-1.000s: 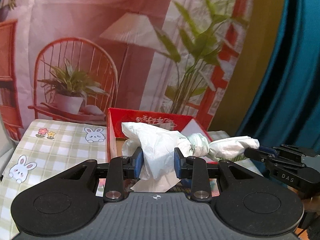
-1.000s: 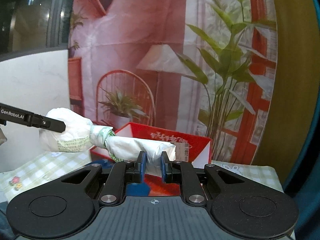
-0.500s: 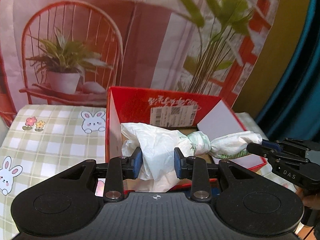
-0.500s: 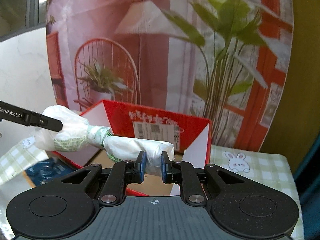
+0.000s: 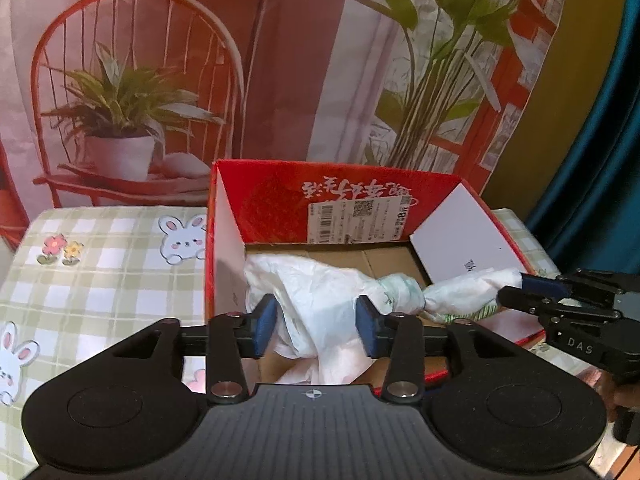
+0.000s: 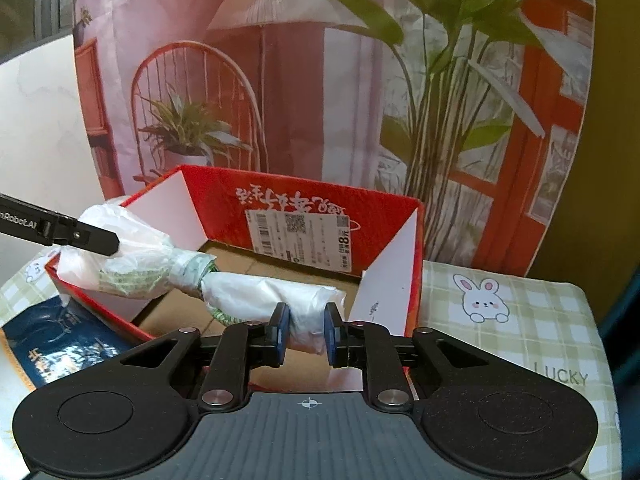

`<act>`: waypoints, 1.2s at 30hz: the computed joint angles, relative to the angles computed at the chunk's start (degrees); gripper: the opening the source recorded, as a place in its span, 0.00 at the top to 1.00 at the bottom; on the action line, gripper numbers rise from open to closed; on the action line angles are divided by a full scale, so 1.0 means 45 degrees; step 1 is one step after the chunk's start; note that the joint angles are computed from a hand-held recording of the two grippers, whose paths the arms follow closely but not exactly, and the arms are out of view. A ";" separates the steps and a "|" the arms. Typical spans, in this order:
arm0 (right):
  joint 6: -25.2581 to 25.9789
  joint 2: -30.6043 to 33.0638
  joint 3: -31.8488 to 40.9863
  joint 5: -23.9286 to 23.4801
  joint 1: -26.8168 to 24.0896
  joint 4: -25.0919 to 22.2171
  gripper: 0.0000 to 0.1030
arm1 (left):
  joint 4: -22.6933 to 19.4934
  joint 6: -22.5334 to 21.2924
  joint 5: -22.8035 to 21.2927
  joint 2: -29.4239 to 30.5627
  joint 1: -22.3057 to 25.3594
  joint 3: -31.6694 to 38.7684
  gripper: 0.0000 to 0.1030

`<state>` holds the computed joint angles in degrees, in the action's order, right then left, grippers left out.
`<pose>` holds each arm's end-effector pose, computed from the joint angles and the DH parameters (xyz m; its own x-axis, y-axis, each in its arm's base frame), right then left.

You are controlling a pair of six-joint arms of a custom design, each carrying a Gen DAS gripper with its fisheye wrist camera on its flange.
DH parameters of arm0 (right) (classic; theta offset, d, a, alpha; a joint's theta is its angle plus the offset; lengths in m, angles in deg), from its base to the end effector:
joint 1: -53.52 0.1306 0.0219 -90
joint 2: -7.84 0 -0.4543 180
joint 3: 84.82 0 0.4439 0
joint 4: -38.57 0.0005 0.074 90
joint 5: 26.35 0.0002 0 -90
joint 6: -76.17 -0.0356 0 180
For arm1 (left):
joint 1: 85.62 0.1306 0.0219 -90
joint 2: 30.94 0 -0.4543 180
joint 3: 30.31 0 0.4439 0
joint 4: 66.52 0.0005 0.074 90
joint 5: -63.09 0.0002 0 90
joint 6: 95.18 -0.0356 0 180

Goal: Organize soft objects
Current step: 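Carry the white bundle into the red box and open the left gripper, then grasp the blue-and-white packet with the left gripper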

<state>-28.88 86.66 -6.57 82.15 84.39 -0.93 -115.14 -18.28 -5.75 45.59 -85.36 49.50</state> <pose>0.4009 0.2259 0.5023 -0.6058 -0.0752 -0.7920 -0.1251 0.9921 0.0015 0.4345 -0.0114 0.5214 -0.6362 0.2085 -0.7428 0.4042 0.9102 -0.0908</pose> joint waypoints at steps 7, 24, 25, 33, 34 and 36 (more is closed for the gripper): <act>-0.0287 -0.0224 0.0101 0.0456 0.0091 -0.0271 0.76 | -0.0009 0.0045 0.0224 -0.0421 0.0222 0.0064 0.46; -0.2442 -0.1440 -0.0428 0.0599 0.2475 -0.0789 0.44 | -0.1142 -0.0821 0.1097 -0.2700 0.1193 -0.1397 0.44; -0.2627 -0.1477 -0.0488 0.0554 0.2574 -0.0751 0.41 | -0.1299 -0.0911 0.1149 -0.2677 0.1214 -0.1471 0.44; -0.3518 -0.1871 -0.1186 -0.0054 0.2937 -0.0421 0.15 | -0.1751 -0.0838 0.1875 -0.2724 0.1565 -0.1797 0.44; -0.3566 -0.1876 -0.1245 -0.0103 0.2949 -0.0496 0.14 | -0.1804 -0.0853 0.1955 -0.2731 0.1564 -0.1824 0.44; -0.3589 -0.1871 -0.1324 -0.0295 0.2910 -0.0565 0.15 | -0.1886 -0.0854 0.1955 -0.2761 0.1485 -0.1889 0.44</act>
<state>-45.03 78.24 -12.53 80.82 97.49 -3.47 -123.63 -22.13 3.05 33.17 -78.68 41.00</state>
